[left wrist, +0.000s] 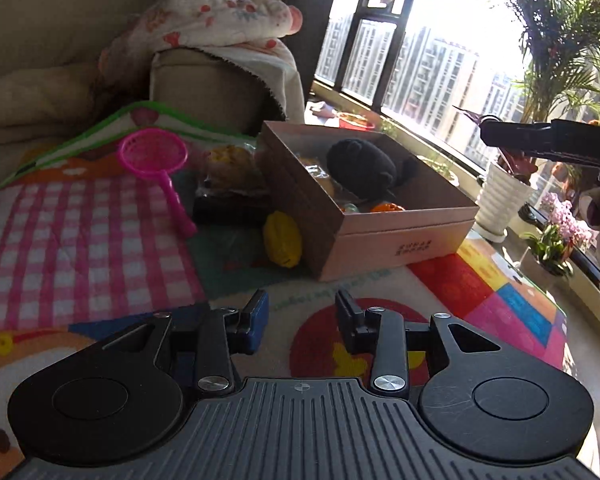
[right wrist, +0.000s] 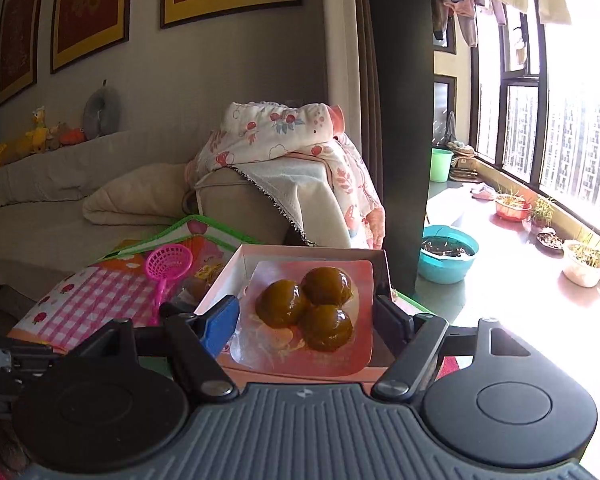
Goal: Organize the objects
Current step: 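Lower the pumpkin into the box with the left tool while the right tool places the tray inside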
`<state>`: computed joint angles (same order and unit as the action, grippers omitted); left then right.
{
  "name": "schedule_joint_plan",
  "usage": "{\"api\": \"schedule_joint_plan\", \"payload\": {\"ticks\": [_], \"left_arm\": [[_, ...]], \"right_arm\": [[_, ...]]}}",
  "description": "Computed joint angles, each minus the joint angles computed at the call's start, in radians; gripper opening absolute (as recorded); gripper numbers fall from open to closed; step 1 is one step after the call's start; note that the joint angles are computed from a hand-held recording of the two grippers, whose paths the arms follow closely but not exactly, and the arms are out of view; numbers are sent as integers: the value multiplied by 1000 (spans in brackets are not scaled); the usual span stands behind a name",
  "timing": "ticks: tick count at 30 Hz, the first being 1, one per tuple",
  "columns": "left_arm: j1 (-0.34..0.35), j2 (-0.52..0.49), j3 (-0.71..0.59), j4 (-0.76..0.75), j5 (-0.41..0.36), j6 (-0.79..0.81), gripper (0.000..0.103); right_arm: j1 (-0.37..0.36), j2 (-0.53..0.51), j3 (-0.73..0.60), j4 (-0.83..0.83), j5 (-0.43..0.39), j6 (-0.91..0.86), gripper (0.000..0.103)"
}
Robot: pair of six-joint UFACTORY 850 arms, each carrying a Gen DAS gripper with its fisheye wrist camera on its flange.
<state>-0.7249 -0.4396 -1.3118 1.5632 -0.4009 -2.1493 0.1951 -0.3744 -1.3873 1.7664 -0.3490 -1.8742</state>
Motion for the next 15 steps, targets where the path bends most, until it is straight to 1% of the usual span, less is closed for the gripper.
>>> {"api": "schedule_joint_plan", "payload": {"ticks": [1, 2, 3, 4, 5, 6, 8, 9, 11, 13, 15], "left_arm": [[0, 2, 7, 3, 0, -6, 40], [1, 5, 12, 8, 1, -12, 40], [2, 8, 18, 15, 0, -25, 40], [2, 12, 25, 26, -2, -41, 40], [2, 16, 32, 41, -5, -58, 40], [2, 21, 42, 65, -7, -84, 40], [4, 27, 57, 96, -4, -119, 40], [6, 27, 60, 102, 3, -129, 40], [11, 21, 61, 103, 14, -135, 40], [14, 14, 57, 104, 20, -137, 40], [17, 13, 58, 135, 26, -170, 40]], "right_arm": [[2, -20, -36, -53, -1, 67, 74], [4, -51, -91, -142, -11, 170, 75], [7, -74, -131, -200, -8, 236, 78], [13, -86, -150, -225, 12, 273, 83], [20, -94, -162, -228, 44, 290, 93], [22, -97, -163, -222, 52, 285, 96], [22, -95, -149, -217, 51, 279, 97], [24, -92, -135, -221, 58, 284, 99], [31, -82, -102, -221, 85, 262, 99], [41, -72, -67, -165, 126, 181, 99], [46, -54, -17, -63, 145, 52, 99]]}}
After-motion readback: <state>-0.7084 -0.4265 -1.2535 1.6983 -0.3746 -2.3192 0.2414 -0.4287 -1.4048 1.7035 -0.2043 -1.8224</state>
